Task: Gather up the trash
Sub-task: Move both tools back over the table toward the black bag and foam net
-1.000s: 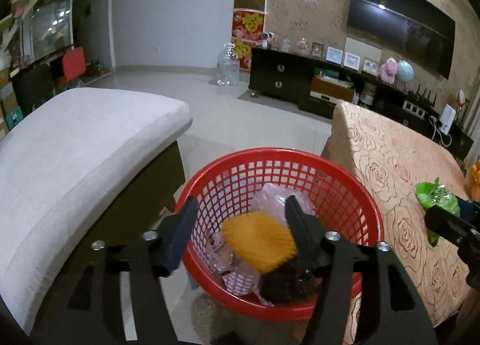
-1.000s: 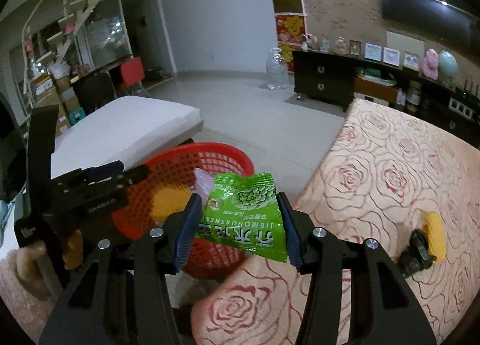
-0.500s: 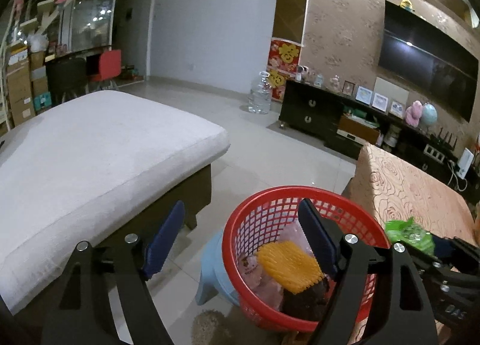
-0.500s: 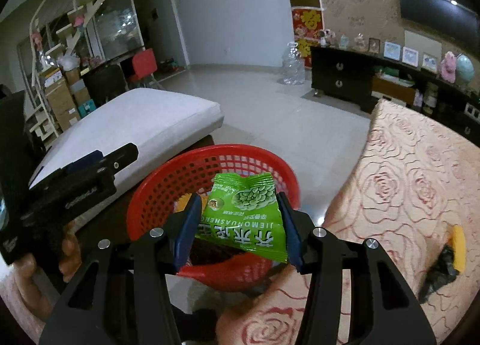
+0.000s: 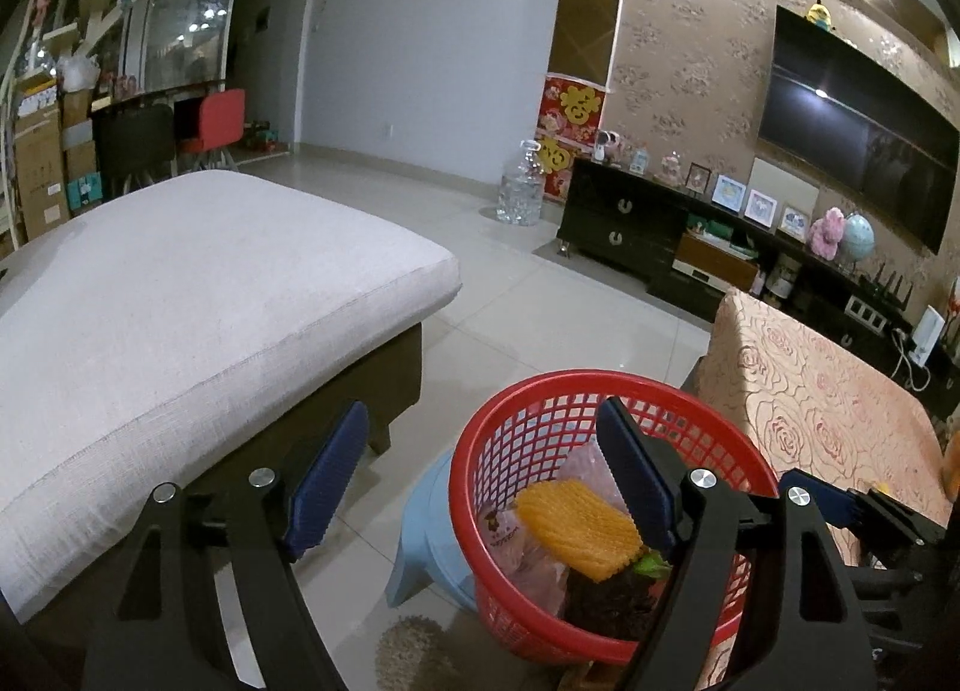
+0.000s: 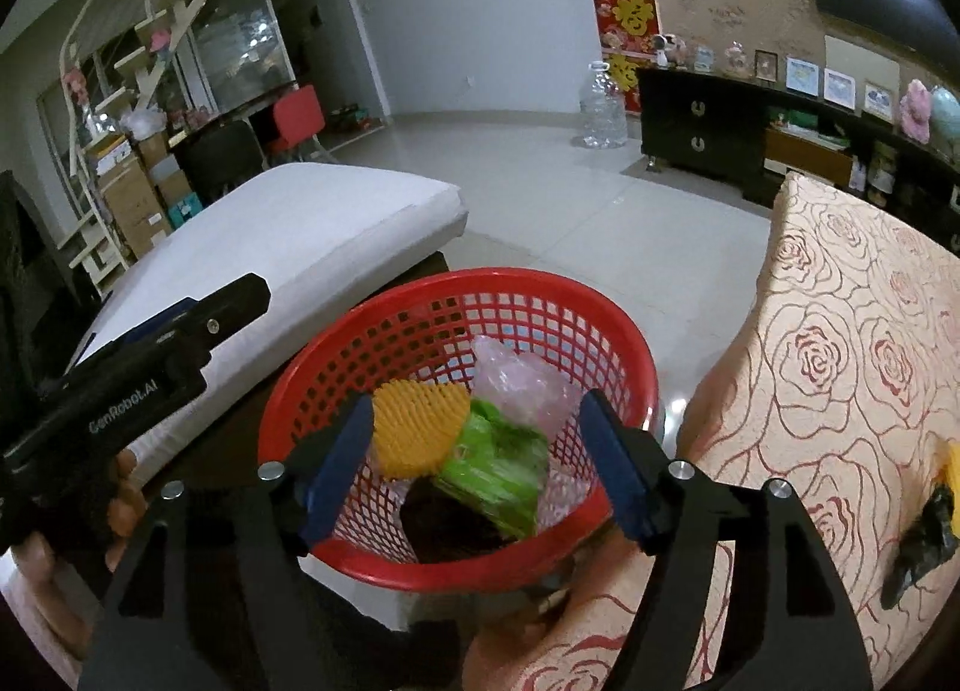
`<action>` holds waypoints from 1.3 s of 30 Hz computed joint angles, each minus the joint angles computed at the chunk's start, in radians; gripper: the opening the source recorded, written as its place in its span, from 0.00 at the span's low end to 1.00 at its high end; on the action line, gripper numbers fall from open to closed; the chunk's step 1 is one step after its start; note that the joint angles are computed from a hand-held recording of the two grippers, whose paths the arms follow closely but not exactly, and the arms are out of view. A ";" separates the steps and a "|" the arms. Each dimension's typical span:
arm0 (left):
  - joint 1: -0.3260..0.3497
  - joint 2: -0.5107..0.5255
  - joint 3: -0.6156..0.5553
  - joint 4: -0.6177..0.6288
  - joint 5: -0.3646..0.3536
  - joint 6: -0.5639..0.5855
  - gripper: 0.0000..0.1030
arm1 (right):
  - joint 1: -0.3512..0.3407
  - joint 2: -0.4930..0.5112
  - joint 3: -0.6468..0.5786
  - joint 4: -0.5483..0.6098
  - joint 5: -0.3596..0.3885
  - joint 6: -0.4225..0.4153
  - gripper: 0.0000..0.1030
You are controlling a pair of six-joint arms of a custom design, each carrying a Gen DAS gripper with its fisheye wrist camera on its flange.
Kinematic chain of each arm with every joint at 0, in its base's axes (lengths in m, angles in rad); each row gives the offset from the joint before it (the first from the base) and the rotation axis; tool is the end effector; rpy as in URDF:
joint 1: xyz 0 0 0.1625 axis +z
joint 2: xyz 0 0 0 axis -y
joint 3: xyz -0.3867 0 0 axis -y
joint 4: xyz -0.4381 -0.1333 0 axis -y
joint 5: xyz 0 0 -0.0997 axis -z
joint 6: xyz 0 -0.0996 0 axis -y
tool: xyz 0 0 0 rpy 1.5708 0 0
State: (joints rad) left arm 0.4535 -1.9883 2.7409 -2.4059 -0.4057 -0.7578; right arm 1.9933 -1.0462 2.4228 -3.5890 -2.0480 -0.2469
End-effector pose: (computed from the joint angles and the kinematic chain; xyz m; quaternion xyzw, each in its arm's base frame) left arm -0.1402 -0.3184 0.1856 0.1268 0.8250 -0.4635 0.2975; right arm 0.2484 -0.3390 0.0561 0.2325 -0.8954 0.3249 0.1966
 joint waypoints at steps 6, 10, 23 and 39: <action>-0.004 0.005 0.001 -0.011 0.002 0.015 0.76 | -0.012 -0.040 0.046 -0.027 -0.023 -0.004 0.67; -0.010 0.023 0.000 -0.020 0.007 0.024 0.77 | -0.008 -0.067 0.077 -0.055 -0.057 -0.019 0.67; -0.047 0.069 0.009 -0.065 0.029 0.034 0.79 | -0.011 -0.137 0.165 -0.140 -0.149 -0.073 0.69; -0.112 0.283 -0.018 -0.220 0.009 0.088 0.79 | -0.172 -0.354 0.313 -0.241 -0.190 -0.210 0.73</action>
